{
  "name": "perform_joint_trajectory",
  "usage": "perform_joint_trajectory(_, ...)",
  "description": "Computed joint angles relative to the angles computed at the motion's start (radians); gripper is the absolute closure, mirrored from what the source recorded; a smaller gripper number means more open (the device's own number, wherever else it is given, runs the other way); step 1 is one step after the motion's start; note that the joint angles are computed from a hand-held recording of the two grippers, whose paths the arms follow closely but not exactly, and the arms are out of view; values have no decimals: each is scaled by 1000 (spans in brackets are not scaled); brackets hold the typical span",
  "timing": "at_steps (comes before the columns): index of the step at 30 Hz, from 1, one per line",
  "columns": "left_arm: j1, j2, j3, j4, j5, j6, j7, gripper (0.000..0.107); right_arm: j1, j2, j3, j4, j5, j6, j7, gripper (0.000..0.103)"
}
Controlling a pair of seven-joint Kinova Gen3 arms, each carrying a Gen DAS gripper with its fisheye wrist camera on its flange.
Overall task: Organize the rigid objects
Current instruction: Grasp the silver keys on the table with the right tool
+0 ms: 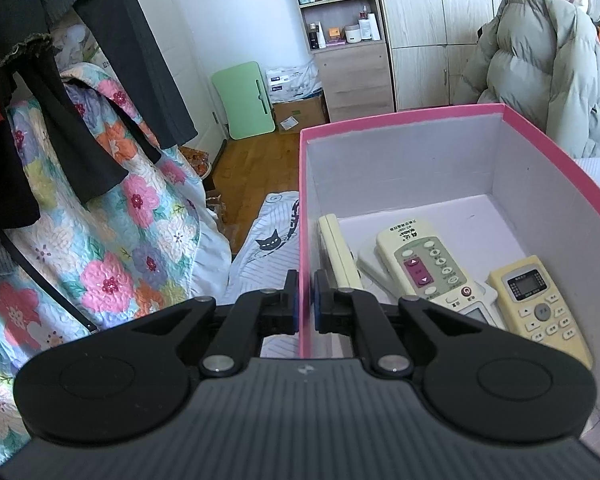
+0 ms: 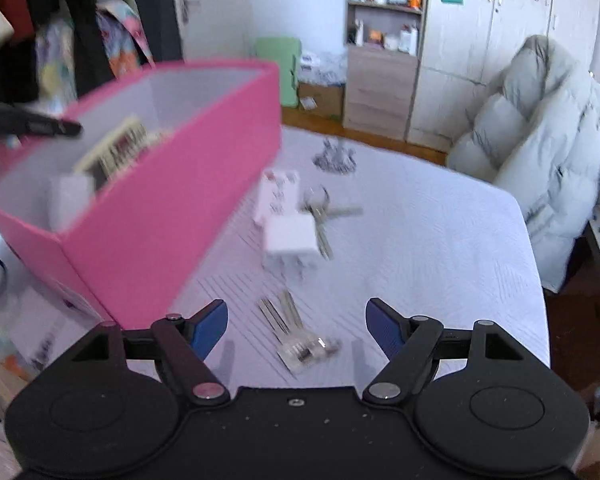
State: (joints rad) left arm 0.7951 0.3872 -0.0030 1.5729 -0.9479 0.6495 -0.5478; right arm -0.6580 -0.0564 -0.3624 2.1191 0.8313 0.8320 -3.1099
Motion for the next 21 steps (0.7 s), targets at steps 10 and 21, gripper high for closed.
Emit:
perform_joint_trajectory(10,-2,0,1,1,1,-3,1,102,-37,66,-38,31,97,15,-391,54)
perform_joint_trajectory(21,-2,-2,1,3,2,-4,4,102,-135,26,-20,151,412,62,-799,96)
